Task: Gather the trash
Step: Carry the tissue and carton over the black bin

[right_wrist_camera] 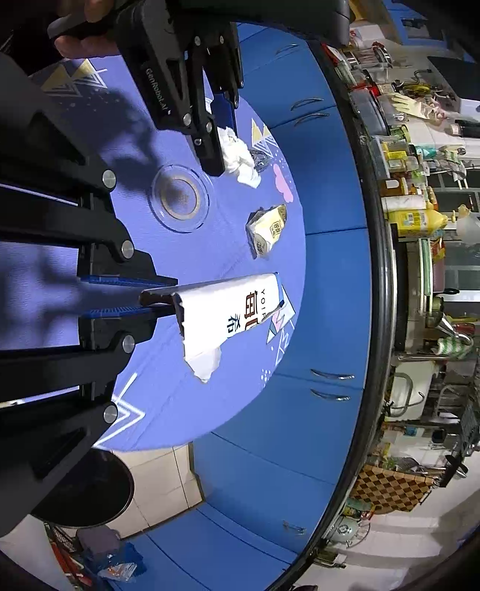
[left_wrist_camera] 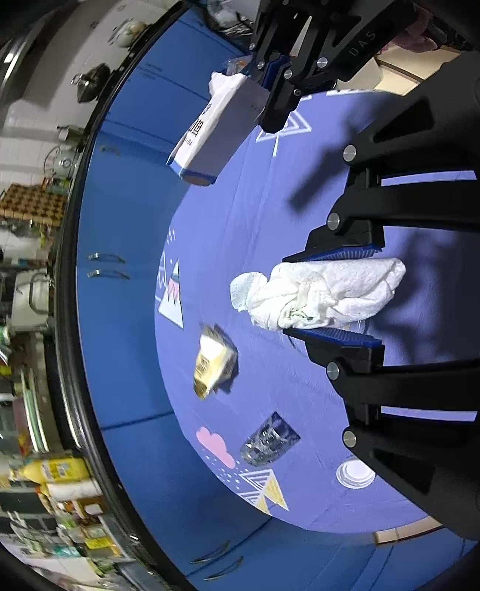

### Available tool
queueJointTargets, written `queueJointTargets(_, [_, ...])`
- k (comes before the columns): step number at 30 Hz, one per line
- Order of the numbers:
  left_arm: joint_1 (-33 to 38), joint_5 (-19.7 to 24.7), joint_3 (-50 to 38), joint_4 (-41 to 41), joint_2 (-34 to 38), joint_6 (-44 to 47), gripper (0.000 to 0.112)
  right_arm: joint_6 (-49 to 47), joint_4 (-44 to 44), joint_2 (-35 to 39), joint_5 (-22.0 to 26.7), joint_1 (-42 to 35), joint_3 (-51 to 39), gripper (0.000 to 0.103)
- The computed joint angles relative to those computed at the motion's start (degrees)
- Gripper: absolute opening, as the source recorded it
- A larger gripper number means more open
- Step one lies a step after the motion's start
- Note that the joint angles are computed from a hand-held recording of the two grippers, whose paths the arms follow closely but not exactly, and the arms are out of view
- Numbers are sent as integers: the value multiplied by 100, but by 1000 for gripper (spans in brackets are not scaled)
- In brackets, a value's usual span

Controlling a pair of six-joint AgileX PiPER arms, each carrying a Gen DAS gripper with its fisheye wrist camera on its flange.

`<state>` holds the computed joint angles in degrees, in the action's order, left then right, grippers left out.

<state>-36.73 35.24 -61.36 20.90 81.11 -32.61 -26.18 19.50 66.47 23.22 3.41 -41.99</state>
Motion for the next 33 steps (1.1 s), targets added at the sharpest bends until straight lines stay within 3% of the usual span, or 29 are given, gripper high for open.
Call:
queueJointTargets(14, [-1185, 546, -1064, 748, 690, -510, 32, -1901, 1340, -922, 756, -1628, 286, 10])
queueJointTargets(33, [-2129, 1097, -2833, 845, 2013, -259, 32, -4702, 3289, -809, 1895, -4480, 278, 10])
